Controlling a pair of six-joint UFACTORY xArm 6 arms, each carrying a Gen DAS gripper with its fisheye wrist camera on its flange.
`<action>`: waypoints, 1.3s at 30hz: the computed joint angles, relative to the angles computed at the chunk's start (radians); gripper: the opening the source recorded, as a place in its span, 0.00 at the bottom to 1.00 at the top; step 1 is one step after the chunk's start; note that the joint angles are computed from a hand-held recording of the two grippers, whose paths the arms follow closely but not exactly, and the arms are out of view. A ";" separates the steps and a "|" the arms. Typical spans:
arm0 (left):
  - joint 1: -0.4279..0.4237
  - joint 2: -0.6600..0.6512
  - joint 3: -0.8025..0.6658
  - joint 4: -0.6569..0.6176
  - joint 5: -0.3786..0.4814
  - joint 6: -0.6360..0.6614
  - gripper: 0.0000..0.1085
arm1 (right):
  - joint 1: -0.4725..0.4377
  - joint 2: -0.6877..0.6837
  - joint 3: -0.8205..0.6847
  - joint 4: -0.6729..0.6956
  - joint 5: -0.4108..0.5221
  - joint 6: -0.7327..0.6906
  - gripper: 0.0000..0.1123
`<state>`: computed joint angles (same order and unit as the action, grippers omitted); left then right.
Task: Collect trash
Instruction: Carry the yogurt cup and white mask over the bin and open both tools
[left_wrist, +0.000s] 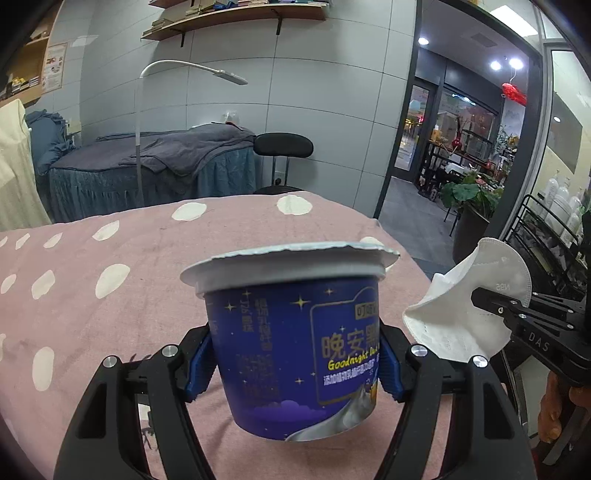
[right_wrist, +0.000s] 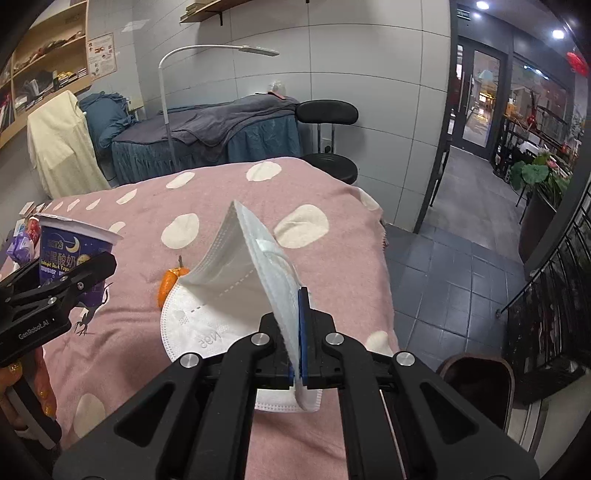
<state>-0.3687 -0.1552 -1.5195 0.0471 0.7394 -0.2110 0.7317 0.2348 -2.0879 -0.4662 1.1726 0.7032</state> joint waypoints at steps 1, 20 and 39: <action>-0.011 -0.007 0.009 0.003 -0.003 -0.002 0.64 | -0.002 -0.034 0.047 -0.006 -0.009 0.019 0.02; -0.200 0.056 -0.037 -0.120 -0.007 0.095 0.64 | -0.124 -0.574 0.752 -0.063 0.017 0.352 0.02; -0.355 0.209 -0.193 -0.205 0.074 0.165 0.64 | -0.375 -0.718 1.240 0.164 -0.015 0.392 0.03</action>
<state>-0.7236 0.0542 -1.7127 -0.1575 0.8130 -0.0456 0.3570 -0.4834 -0.8476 -0.3026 1.1574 1.0951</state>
